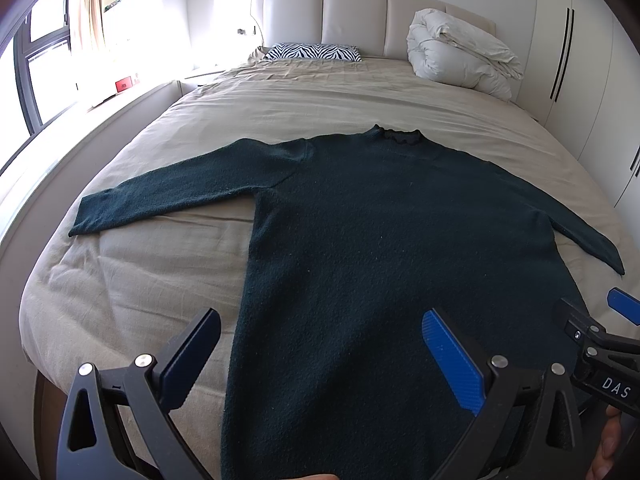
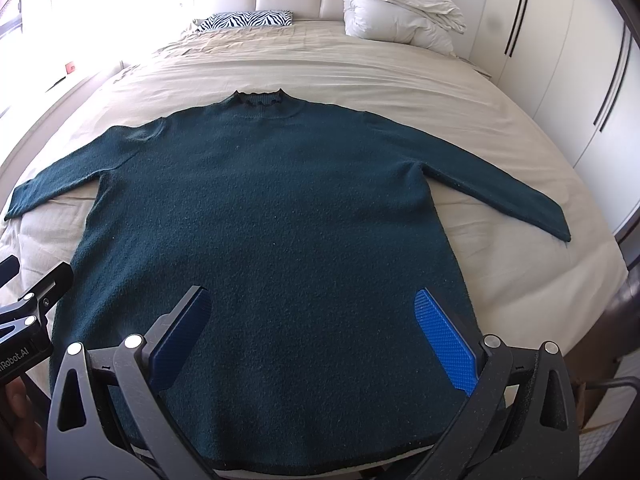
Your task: Fold small clothes
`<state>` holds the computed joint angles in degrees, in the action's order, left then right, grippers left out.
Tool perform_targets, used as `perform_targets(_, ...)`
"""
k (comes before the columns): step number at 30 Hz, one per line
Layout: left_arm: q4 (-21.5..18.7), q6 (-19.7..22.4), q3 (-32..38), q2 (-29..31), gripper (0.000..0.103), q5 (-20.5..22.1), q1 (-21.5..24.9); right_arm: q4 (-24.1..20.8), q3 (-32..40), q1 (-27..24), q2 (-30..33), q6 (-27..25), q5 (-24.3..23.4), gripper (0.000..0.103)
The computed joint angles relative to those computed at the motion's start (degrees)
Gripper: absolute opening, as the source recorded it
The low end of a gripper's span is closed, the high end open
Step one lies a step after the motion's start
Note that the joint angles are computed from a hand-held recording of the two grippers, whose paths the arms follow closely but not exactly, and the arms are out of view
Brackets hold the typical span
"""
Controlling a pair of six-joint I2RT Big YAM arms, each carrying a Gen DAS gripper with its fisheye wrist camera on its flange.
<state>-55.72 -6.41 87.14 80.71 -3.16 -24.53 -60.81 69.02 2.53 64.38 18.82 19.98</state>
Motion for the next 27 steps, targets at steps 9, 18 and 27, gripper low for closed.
perform_targets(9,-0.18,-0.01,0.14,0.07,0.103,-0.02,-0.03,-0.09,-0.02,0.14,0.05,-0.01,0.03,0.103)
perform_targets(18,-0.22,-0.03,0.18,0.10,0.103,-0.05,-0.04,-0.07,-0.04,0.22,0.12,-0.01,0.08,0.103)
perform_targets(27,1.19,0.36,-2.35,-1.03,0.103,0.47,0.57,0.02,-0.24,0.12,0.05,-0.11,-0.10,0.103)
